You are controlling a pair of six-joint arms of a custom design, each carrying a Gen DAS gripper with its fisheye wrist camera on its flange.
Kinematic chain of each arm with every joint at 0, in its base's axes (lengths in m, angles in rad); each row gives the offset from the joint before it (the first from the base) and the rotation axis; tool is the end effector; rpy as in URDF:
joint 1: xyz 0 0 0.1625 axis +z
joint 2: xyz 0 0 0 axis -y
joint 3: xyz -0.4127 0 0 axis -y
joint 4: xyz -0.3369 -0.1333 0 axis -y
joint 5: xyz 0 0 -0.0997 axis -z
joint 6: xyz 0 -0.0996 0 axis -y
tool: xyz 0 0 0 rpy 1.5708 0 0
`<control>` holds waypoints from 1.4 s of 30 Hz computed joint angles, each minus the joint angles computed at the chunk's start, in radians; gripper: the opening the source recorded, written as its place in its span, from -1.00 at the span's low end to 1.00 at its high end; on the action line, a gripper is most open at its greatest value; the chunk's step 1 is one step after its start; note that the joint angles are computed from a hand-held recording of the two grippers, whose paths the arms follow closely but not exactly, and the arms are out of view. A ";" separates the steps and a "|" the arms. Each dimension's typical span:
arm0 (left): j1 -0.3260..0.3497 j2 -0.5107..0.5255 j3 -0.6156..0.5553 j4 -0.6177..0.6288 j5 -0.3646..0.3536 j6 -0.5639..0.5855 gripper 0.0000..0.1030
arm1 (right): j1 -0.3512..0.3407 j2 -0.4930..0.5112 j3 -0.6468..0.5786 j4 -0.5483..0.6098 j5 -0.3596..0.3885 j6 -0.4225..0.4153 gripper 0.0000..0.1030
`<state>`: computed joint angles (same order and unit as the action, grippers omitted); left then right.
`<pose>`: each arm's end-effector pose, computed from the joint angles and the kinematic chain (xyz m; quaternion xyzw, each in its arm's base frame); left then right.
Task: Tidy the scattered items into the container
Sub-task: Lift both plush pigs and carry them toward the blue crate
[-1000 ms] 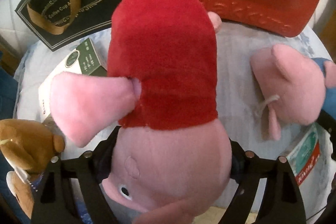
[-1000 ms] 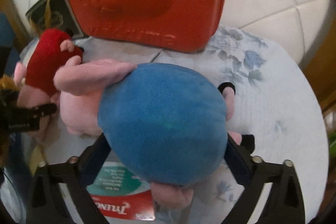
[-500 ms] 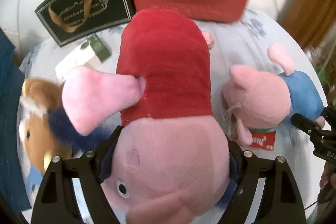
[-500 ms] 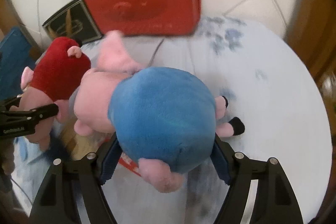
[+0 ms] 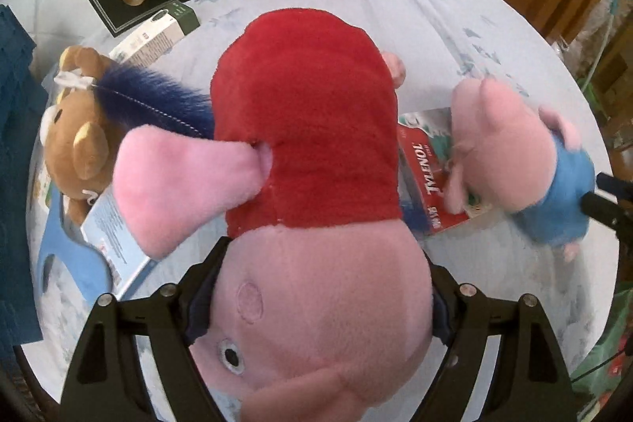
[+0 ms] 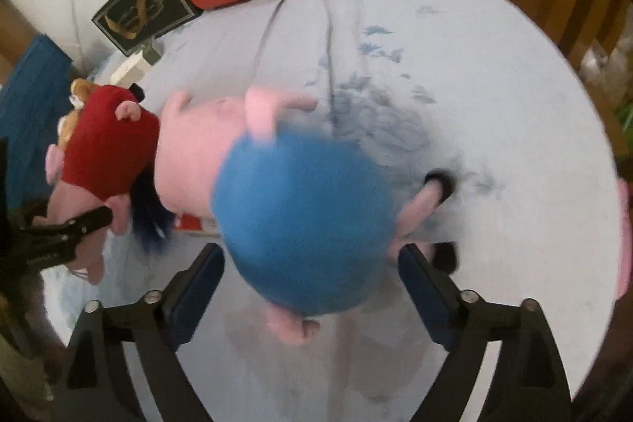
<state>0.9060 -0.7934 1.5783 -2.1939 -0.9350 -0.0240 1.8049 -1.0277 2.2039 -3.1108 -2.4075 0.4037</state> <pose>-0.2269 -0.6014 0.1234 0.3222 0.8907 -0.0329 0.3192 0.1644 -0.4334 0.1779 -0.1493 -0.8892 0.2822 0.3276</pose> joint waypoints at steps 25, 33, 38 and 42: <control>-0.151 -0.020 0.272 -0.074 0.089 -0.590 0.65 | -0.092 0.234 -0.123 -0.222 -0.001 -0.741 1.00; -0.205 -0.122 0.313 -0.080 0.118 -0.588 0.62 | -0.067 0.155 -0.078 -0.201 0.032 -0.595 0.60; -0.262 -0.226 0.344 -0.076 0.178 -0.597 0.37 | 0.037 0.114 -0.073 -0.233 0.027 -0.591 0.60; -0.271 -0.287 0.345 -0.046 0.196 -0.610 -0.11 | 0.126 0.114 -0.121 -0.229 0.026 -0.608 0.60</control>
<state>0.6355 -1.0808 1.9229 -2.2396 -0.7394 -0.6342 1.9309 -0.9136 2.0830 -3.3397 -2.3817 -0.2045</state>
